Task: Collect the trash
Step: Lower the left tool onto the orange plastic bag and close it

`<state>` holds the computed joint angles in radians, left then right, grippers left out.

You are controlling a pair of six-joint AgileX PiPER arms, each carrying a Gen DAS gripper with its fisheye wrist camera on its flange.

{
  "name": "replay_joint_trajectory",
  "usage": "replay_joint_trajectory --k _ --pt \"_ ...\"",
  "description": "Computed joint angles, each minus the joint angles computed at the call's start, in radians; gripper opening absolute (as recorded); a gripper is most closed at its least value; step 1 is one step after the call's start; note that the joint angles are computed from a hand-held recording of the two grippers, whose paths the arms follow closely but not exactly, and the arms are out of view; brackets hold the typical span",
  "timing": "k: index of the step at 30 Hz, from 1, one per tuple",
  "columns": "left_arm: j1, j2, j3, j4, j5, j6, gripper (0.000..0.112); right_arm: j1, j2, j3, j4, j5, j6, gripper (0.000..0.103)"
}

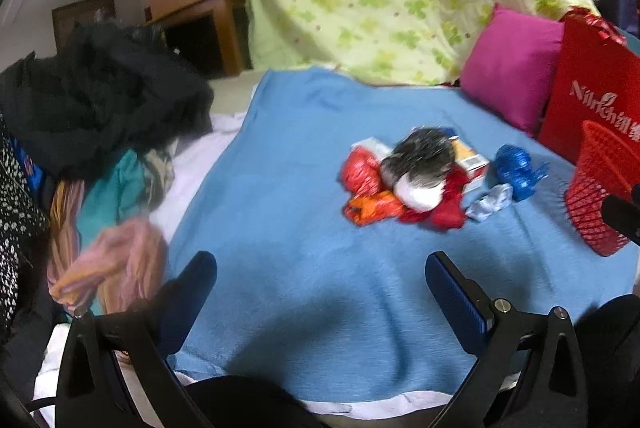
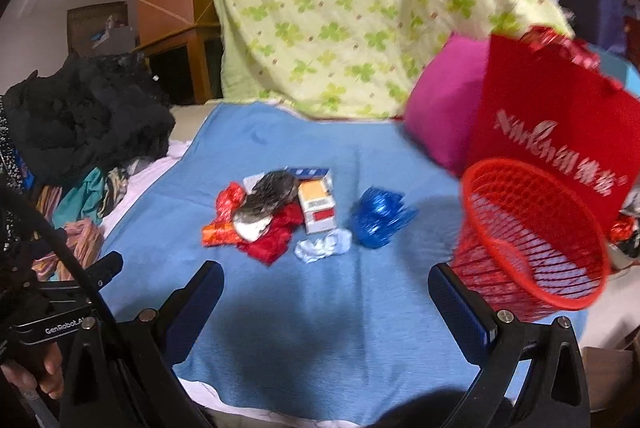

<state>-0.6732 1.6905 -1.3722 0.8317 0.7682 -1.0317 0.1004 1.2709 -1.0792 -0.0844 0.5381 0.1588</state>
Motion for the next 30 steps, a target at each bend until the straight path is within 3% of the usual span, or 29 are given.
replay_joint_trajectory --k 7,11,13,17,19,24,27,30 --pt "0.092 0.078 -0.025 -0.114 -0.044 0.095 0.103 -0.113 0.275 -0.119 0.369 0.002 -0.297 0.103" --pt "0.133 0.124 -0.072 -0.203 -0.084 0.196 0.103 -0.139 0.431 -0.244 0.468 0.032 -0.334 0.1" --pt "0.154 0.159 -0.115 -0.266 -0.115 0.272 0.103 -0.158 0.527 -0.342 0.514 0.079 -0.349 0.089" --pt "0.197 0.276 -0.269 -0.403 -0.141 0.458 0.103 -0.208 0.679 -0.514 0.614 0.187 -0.337 0.082" --pt "0.227 0.355 -0.377 -0.512 -0.137 0.579 0.103 -0.235 0.742 -0.58 0.665 0.238 -0.331 0.072" --pt "0.286 0.581 -0.713 -0.783 -0.006 0.856 0.1 -0.277 0.827 -0.66 0.748 0.322 -0.32 0.061" --pt "0.303 0.701 -0.907 -0.879 0.098 0.958 0.09 -0.289 0.88 -0.718 0.776 0.377 -0.308 0.047" --pt "0.309 0.817 -1.115 -0.94 0.239 1.025 0.067 -0.298 0.898 -0.723 0.806 0.384 -0.307 0.04"
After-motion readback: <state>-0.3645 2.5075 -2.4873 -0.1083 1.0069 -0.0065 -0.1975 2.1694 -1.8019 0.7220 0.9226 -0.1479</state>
